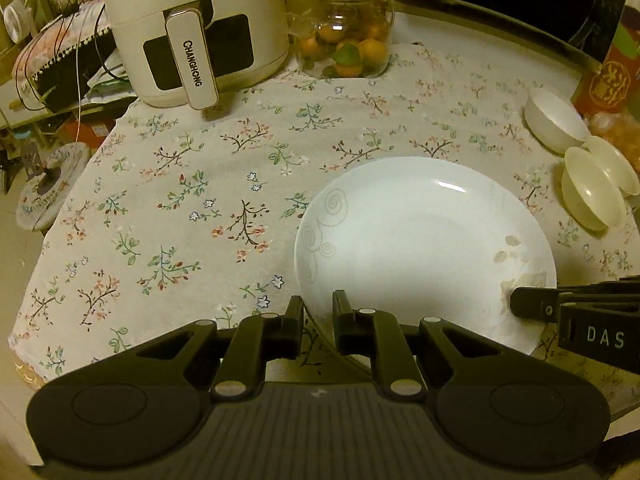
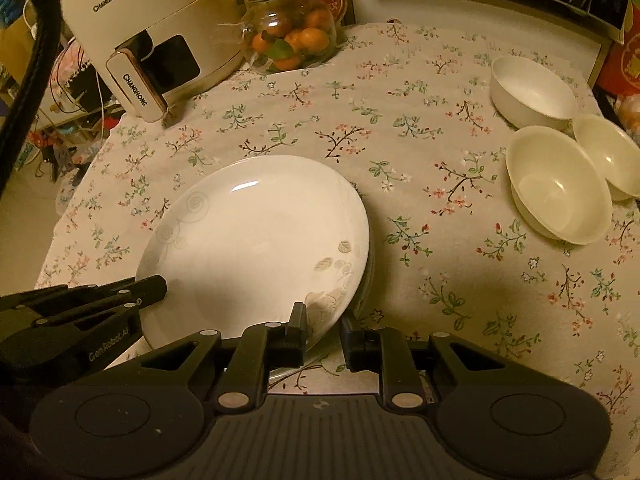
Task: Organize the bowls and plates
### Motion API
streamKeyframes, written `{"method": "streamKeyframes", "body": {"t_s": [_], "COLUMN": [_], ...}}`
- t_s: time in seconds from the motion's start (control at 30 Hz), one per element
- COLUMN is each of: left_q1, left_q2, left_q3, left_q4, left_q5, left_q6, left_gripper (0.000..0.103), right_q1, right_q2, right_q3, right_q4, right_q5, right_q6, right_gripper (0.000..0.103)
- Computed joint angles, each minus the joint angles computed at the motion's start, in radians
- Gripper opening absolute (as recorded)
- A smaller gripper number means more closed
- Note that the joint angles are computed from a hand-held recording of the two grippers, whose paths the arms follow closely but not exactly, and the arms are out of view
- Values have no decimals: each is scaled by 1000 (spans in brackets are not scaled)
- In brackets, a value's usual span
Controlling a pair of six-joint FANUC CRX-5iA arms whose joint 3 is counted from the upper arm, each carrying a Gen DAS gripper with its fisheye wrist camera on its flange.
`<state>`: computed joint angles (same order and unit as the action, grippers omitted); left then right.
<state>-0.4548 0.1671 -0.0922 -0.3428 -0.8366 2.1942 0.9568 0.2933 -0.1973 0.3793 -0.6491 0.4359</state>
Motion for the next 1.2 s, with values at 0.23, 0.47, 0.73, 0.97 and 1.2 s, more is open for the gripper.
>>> {"method": "streamKeyframes", "body": {"t_s": [0.23, 0.47, 0.73, 0.97, 1.2], "left_q1": [-33, -42, -37, -26, -29], "left_q2": [14, 16, 13, 14, 24], "left_q3": [25, 32, 29, 28, 44], "left_q4": [-59, -76, -72, -52, -58], "left_q5": [-32, -42, -36, -32, -41], "left_q6": [25, 43, 40, 36, 49], "left_gripper": [13, 12, 11, 12, 21], "right_q1": [22, 38, 48, 41, 18], "right_q2": [14, 28, 39, 29, 5], "right_q3": [-7, -23, -31, -43, -61], "right_q4": [92, 182, 226, 220, 179], "right_q5": [-28, -47, -63, -38, 19], "right_q6": [-47, -100, -120, -129, -122], "right_gripper": [19, 19, 20, 20, 21]}}
